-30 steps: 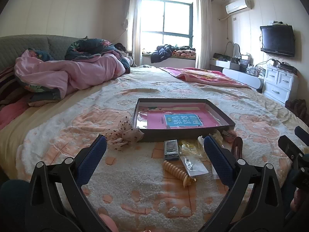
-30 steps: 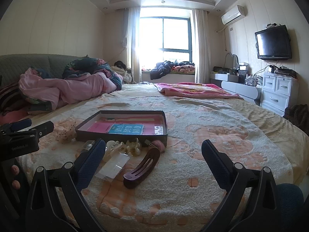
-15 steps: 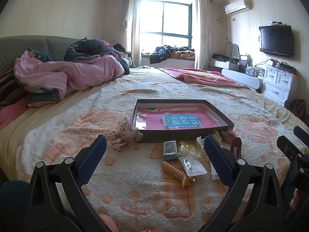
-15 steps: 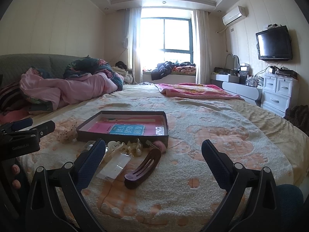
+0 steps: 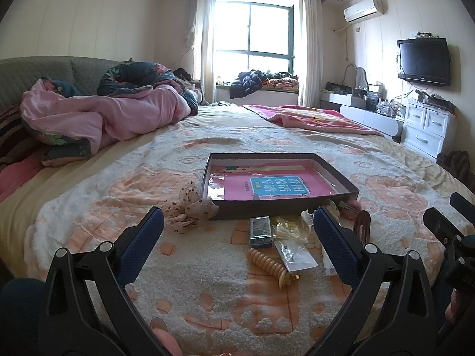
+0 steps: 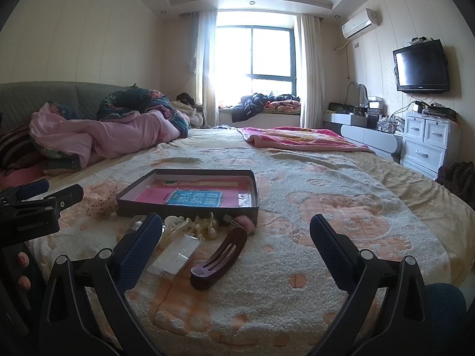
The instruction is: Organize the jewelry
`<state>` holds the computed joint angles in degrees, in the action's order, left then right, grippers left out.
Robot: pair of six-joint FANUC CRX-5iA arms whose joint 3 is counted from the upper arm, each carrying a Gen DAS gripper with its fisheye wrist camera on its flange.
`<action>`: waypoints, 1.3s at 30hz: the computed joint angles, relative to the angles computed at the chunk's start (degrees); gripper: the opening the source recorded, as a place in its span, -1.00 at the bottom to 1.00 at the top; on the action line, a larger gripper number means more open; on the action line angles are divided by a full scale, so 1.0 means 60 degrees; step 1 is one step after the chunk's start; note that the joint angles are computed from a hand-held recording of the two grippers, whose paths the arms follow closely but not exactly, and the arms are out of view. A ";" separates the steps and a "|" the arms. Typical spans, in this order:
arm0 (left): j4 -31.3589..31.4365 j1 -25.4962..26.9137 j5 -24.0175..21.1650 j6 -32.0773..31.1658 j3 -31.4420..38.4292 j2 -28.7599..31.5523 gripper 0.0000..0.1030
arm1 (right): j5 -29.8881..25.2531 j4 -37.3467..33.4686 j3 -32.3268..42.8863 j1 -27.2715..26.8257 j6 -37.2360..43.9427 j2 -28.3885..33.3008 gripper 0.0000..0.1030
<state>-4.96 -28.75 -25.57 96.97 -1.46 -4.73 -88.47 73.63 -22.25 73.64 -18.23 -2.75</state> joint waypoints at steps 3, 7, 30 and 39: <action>0.0040 0.0013 0.0023 -0.0047 -0.0023 -0.0010 0.80 | 0.0010 -0.0019 0.0008 0.0002 0.0019 -0.0007 0.88; 0.0024 0.0003 0.0024 -0.0020 -0.0025 -0.0017 0.80 | 0.0036 -0.0004 -0.0009 -0.0005 0.0021 -0.0026 0.88; -0.0230 0.0054 -0.0208 0.0421 0.0144 0.0053 0.80 | 0.0607 -0.0168 0.0058 -0.0088 0.0407 -0.0035 0.88; -0.0486 0.0286 -0.0460 0.1028 0.0283 0.0099 0.80 | 0.1573 -0.0305 0.0244 -0.0336 0.1130 0.0015 0.88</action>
<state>-7.87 -27.04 -28.33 103.14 0.23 -4.13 -79.03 71.80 -20.78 71.62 -11.45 -2.66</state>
